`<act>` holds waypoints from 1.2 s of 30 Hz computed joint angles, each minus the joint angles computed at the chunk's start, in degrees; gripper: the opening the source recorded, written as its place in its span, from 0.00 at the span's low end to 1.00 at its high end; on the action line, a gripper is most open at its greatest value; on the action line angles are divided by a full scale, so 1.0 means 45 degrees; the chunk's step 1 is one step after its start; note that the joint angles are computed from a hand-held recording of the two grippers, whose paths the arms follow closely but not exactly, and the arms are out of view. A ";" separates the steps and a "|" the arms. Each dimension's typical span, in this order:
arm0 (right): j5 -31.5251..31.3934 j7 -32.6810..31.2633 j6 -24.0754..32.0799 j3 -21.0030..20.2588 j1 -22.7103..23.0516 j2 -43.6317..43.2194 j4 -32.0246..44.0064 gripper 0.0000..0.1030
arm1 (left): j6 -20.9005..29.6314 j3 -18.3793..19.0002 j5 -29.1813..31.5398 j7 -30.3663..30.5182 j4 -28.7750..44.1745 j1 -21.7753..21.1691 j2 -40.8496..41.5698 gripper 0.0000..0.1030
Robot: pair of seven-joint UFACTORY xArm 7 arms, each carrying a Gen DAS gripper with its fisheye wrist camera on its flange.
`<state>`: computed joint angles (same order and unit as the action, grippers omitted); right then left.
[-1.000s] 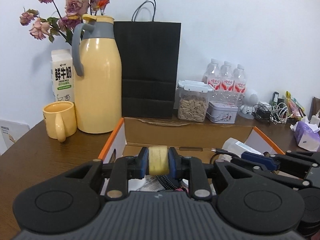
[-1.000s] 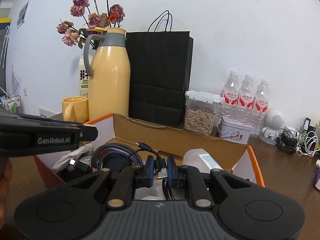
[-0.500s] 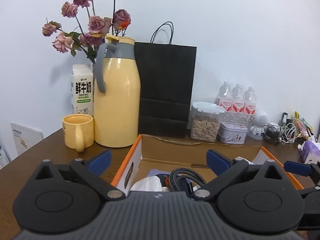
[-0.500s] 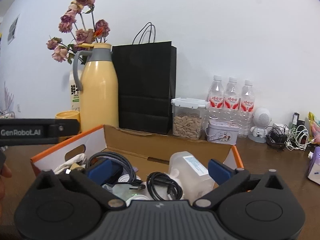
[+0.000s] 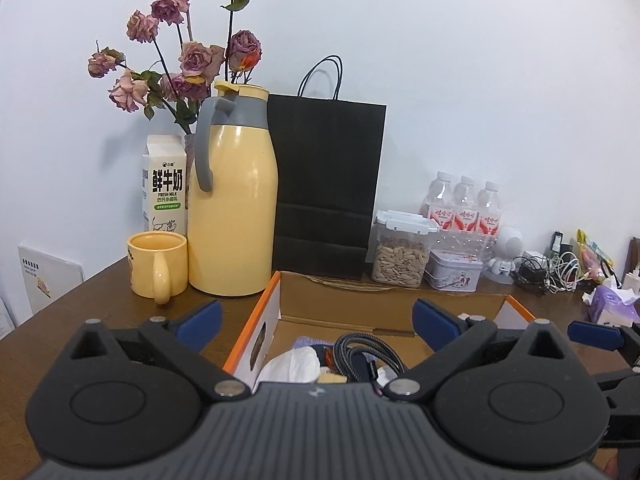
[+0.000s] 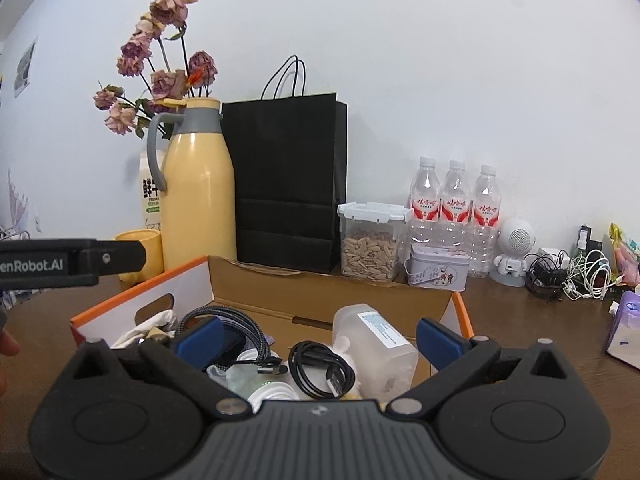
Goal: Organize objects
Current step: 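Lift both open tools out of the box back over the table, then grasp the white round cap with the right tool while the left tool grasps a clear piece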
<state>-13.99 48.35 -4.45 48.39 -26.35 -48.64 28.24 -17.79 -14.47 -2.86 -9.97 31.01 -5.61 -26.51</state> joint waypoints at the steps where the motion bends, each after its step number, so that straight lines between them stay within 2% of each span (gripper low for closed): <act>1: 0.0003 -0.0017 0.0039 -0.0131 0.0227 -0.0131 -0.0134 1.00 | 0.0071 0.0091 0.0048 0.0013 -0.0126 -0.0080 -0.0155 1.00; 4: -0.0016 -0.0099 0.0275 -0.0585 0.1053 -0.0529 -0.0537 1.00 | 0.0551 0.0292 0.0186 0.0032 -0.0507 -0.0195 -0.0684 1.00; 14: -0.0457 -0.0385 0.2218 -0.2017 0.4055 -0.0956 -0.1399 1.00 | 0.2613 0.2235 0.1125 0.0808 -0.1680 -0.1851 -0.2293 1.00; 18: -0.0771 -0.0444 0.2868 -0.2395 0.4859 -0.0458 -0.1384 0.98 | 0.3250 0.2425 0.1096 0.1113 -0.1913 -0.1938 -0.2483 1.00; 21: -0.0999 -0.0685 0.3244 -0.2813 0.5506 0.0208 -0.1224 0.85 | 0.3594 0.2674 0.0964 0.1316 -0.2065 -0.2107 -0.2650 1.00; 26: -0.1265 -0.0641 0.3909 -0.3236 0.6036 0.1232 -0.0821 0.51 | 0.3976 0.3015 0.0770 0.1763 -0.2330 -0.2339 -0.2971 1.00; 28: -0.1320 -0.0486 0.3934 -0.3467 0.6165 0.1526 -0.0751 0.46 | 0.4183 0.3247 0.0648 0.1973 -0.2385 -0.2511 -0.3032 1.00; 30: -0.1402 -0.0293 0.3823 -0.3604 0.6194 0.1757 -0.0703 0.45 | 0.4444 0.3625 0.0454 0.2260 -0.2427 -0.2826 -0.3124 1.00; 33: -0.1549 -0.0082 0.3778 -0.3685 0.6193 0.2083 -0.0555 0.44 | 0.4650 0.3806 0.0196 0.2532 -0.2466 -0.2871 -0.3205 1.00; 36: -0.1746 0.0125 0.3764 -0.3654 0.6073 0.2466 -0.0349 0.38 | 0.4713 0.3846 -0.0029 0.2712 -0.2494 -0.2869 -0.3253 1.00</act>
